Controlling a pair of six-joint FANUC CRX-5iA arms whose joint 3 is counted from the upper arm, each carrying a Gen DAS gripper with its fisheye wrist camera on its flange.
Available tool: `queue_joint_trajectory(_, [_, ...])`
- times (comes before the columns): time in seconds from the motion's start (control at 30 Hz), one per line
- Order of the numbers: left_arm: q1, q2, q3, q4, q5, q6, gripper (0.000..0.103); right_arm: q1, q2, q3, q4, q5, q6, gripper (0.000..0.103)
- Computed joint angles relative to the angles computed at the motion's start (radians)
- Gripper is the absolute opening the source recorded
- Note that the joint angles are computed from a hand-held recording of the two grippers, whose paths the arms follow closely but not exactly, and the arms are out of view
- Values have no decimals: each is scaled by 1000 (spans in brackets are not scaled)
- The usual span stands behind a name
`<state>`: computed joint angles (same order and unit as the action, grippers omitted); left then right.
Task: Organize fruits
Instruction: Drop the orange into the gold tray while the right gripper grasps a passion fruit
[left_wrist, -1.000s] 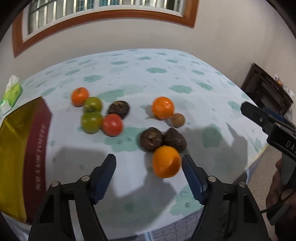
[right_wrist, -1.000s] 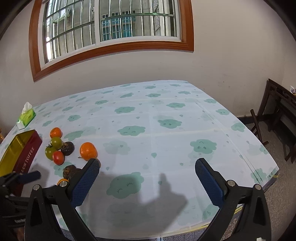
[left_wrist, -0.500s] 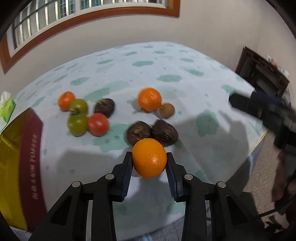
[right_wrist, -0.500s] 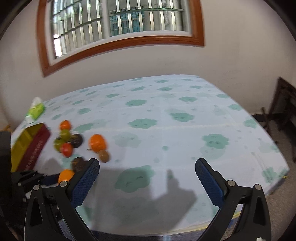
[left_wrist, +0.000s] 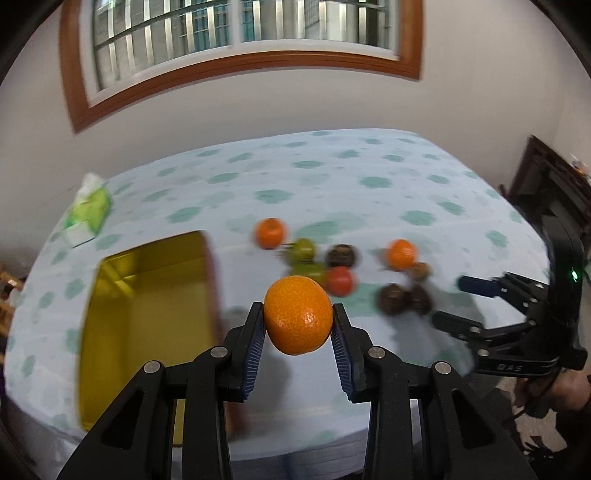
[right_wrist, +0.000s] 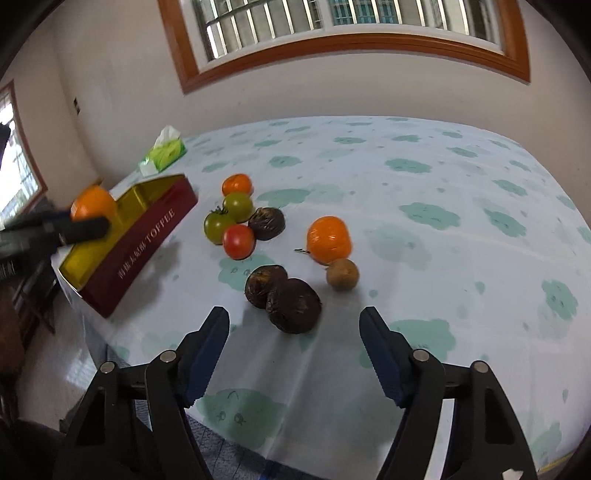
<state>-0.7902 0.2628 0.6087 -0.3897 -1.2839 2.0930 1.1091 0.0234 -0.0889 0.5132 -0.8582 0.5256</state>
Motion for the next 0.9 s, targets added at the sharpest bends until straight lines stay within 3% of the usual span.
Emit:
queue_joint_trajectory(0.13, [61,-8,8,-30,-89,-17,36,-6,47,63,-49,-52,100,63])
queue_joint_trajectory(0.47, [254,32,-25,92,-141,-108,36,-38,115,154,-151,-110,245,47])
queue_joint_trajectory(0.6, [278,71,6,90,-171,-120,37,-42,132,172,-155,-125,260,34])
queue_joint_trajectory(0.83, [288,134,82,45,-239,-135,37,-45,113,159,-171,-115,218,32])
queue_joint_trajectory(0.9, [278,156,116,1,-275,-138,43,-44,93,143,-174,-100,188,32])
